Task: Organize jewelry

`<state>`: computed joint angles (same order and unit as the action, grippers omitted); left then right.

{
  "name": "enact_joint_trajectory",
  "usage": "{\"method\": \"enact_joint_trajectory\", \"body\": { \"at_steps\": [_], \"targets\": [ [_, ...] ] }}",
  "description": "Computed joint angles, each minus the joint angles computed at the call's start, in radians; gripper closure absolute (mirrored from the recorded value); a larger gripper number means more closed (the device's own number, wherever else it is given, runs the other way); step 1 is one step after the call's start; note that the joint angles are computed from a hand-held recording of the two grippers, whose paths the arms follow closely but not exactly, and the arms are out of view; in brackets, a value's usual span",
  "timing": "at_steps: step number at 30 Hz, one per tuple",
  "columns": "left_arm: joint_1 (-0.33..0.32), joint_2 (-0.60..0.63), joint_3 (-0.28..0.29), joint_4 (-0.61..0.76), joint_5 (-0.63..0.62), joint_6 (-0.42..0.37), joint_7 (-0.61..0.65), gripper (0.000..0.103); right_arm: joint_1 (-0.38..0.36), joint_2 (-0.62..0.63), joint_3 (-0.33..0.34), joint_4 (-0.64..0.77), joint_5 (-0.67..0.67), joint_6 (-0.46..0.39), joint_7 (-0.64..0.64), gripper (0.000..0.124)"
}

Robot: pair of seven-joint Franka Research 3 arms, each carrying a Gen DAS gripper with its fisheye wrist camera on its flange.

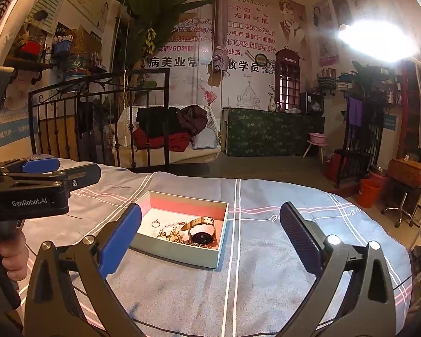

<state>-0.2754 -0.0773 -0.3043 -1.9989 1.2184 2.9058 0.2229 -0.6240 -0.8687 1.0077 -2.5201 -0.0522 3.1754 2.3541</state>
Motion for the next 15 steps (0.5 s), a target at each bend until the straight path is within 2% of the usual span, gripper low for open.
{"method": "enact_joint_trajectory", "body": {
  "at_steps": [15],
  "targets": [
    [-0.011,0.004,-0.003,0.004,-0.004,-0.018,0.011,0.006,0.001,0.003,0.000,-0.001,-0.007,-0.004,0.010,0.027]
  ]
}}
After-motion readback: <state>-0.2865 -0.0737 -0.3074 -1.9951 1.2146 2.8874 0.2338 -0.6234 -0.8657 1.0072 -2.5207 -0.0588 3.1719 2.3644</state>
